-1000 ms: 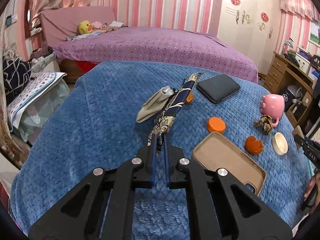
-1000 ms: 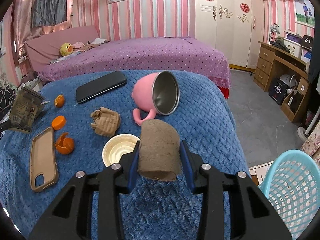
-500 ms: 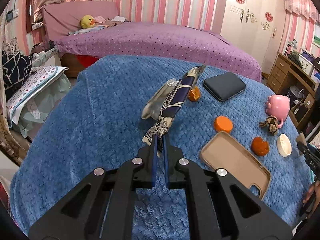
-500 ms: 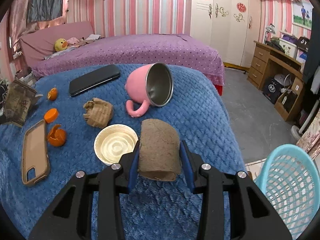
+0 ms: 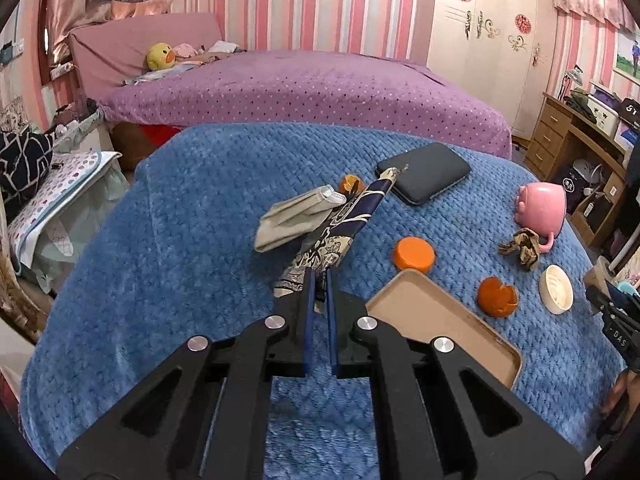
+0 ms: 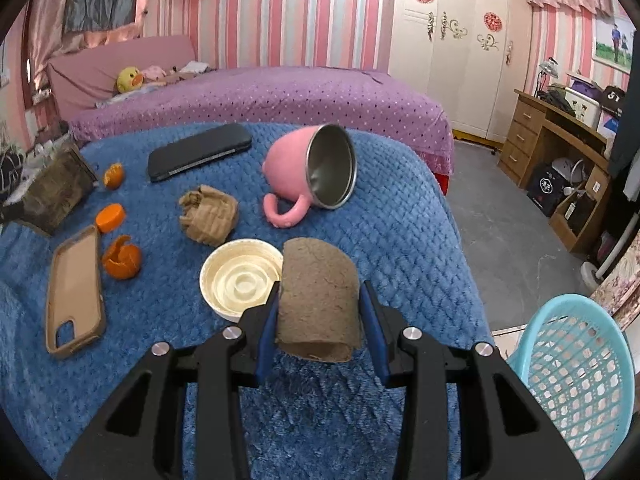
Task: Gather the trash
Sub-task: 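Lift the packet with the left tool while the right tool carries the sleeve to the basket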
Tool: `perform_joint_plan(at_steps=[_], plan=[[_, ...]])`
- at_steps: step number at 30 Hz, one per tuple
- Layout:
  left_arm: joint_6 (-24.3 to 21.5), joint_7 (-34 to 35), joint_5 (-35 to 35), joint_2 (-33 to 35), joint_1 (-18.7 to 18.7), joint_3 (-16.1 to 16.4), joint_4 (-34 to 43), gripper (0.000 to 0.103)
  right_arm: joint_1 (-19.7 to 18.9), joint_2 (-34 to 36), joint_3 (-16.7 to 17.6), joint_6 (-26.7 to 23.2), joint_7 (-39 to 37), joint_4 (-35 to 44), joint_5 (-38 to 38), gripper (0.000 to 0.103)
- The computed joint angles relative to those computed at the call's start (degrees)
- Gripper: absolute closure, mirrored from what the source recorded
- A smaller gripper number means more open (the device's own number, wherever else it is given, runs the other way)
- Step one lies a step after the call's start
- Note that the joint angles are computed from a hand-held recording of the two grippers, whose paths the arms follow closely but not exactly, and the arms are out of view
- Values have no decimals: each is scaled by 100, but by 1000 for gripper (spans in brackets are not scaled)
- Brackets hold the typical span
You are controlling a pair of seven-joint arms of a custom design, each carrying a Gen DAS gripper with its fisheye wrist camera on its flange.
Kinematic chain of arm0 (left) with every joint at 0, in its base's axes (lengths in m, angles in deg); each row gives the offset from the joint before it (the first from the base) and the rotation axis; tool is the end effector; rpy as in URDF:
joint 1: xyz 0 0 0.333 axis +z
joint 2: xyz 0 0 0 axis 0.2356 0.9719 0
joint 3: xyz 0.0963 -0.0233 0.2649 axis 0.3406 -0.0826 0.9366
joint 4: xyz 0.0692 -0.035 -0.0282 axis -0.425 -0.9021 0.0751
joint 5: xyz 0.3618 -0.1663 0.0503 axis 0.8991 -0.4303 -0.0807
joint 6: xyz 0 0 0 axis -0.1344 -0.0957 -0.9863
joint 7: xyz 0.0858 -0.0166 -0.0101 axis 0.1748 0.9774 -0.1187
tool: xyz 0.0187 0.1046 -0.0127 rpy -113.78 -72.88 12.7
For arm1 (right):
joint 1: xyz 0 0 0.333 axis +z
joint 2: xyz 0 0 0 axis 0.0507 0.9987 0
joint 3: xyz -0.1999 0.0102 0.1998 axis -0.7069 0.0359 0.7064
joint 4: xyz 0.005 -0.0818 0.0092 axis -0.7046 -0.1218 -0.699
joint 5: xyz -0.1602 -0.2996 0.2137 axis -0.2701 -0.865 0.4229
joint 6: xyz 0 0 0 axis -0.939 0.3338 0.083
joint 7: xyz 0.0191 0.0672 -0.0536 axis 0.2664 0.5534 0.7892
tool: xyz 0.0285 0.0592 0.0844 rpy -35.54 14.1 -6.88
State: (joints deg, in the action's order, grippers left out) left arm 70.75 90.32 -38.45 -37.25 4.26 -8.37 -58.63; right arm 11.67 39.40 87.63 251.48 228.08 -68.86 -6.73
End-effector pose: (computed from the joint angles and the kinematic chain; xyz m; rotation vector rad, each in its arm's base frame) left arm 0.4385 -0.2725 0.4621 -1.9294 1.4638 -0.7103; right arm 0.4976 0.2085 0.4188 -1.8379 1.4929 -0.7774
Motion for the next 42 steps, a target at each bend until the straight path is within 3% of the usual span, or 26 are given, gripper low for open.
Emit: perform_joint_plan(at_steps=[4, 14, 18, 22, 26, 29, 35, 38, 42], plan=[[-59, -86, 26, 115, -44, -40, 103, 99, -95, -119, -71, 322, -101, -186, 119, 64], [12, -229, 187, 117, -260, -168, 259, 100, -680, -595, 159, 848, -762, -692, 516, 64], [52, -282, 295, 80, -366, -293, 359, 100, -183, -760, -469, 1159, -1613, -999, 1383, 64], [-70, -494, 521, 216, -464, -432, 620, 100, 330, -957, -1096, 1169, -2229, -1223, 1932, 64], [-426, -732, 851, 721, -693, -564, 1237, 100, 297, -1170, -1315, 1084, -2540, -1398, 2288, 64], [-848, -741, 1245, 1277, -1005, -635, 1870, 100, -327, -1327, -899, 924, -2545, -1493, 2284, 64], [-1071, -702, 1637, 2457, -1708, -515, 3154, 100, -760, -1680, -1011, 760, -2957, -1807, 2670, 64], [-1094, -583, 1750, 3149, -2099, -396, 3900, 100, -1304, -1852, -823, 687, -3040, -1958, 2720, 64], [-1074, -149, 1682, 4129, -2624, -234, 5028, 100, -1617, -1964, -818, 689, -3243, -2085, 2981, 64]])
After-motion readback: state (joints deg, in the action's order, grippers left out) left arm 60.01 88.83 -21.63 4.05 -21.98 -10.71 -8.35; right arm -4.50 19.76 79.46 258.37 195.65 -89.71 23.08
